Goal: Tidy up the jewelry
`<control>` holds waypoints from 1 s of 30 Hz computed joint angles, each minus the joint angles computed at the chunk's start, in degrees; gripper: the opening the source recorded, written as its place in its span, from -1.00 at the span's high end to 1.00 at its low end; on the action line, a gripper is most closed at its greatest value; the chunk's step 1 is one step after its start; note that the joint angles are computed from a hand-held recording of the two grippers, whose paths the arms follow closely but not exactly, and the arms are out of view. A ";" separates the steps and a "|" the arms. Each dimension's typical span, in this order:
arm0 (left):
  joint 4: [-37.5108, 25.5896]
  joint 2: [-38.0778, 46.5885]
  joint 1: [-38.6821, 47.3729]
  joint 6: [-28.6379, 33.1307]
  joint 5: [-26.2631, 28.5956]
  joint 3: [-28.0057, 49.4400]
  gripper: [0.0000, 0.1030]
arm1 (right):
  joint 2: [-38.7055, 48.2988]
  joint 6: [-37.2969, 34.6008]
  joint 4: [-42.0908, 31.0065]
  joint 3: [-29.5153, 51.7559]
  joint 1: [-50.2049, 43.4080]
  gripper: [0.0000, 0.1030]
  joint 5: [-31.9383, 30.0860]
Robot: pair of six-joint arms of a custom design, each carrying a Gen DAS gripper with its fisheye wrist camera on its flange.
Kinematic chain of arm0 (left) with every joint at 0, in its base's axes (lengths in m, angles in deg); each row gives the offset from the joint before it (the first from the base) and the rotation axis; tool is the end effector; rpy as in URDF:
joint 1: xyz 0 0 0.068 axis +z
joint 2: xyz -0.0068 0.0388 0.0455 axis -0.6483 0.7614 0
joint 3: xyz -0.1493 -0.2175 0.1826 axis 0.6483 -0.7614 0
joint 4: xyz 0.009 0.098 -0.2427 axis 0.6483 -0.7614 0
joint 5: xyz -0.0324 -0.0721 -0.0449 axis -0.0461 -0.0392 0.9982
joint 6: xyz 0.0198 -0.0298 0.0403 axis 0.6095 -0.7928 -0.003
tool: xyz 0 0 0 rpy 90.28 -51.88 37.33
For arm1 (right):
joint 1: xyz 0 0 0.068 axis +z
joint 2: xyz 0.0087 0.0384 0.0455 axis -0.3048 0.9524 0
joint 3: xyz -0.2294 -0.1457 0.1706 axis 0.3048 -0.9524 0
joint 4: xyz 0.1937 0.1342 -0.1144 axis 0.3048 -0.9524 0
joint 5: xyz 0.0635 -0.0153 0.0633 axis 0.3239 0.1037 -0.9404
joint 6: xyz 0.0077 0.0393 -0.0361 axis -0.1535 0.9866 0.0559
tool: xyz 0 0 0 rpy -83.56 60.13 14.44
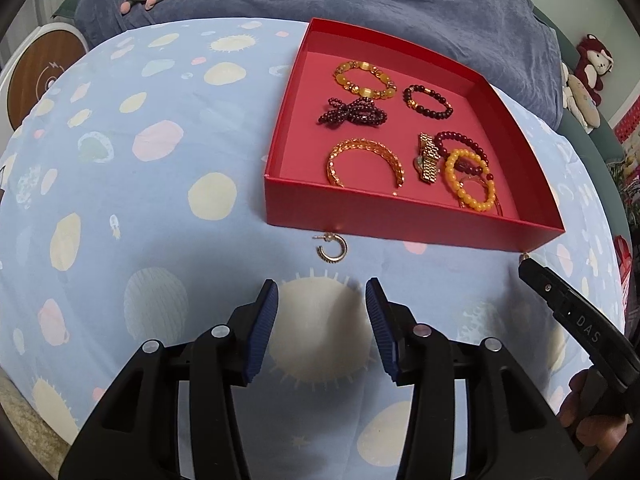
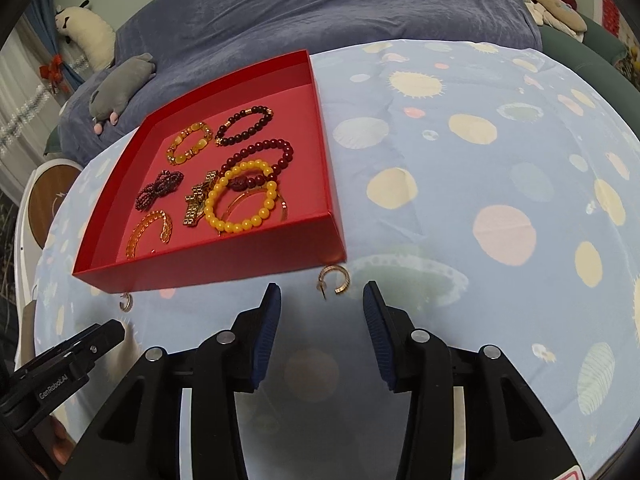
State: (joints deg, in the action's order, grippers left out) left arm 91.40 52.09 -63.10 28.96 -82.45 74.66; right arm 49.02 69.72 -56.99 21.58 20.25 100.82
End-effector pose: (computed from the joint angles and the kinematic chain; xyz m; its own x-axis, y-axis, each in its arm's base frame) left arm 0.1983 -0.0860 0.1324 -0.8906 0.1363 -0.4339 0.2301 0.9580 -0.1714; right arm 0.1415 0.0948 0.1215 -0.7566 0.4360 -0.4872 0.3814 0.8996 0.2127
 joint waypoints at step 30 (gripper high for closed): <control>1.31 1.30 -2.61 0.01 -2.41 0.92 0.68 | -2.33 4.62 -5.17 0.27 6.29 0.68 4.21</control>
State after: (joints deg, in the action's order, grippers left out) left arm 92.71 53.39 -65.71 28.97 -84.86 75.57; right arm 46.70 74.34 -62.16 21.85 26.54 105.04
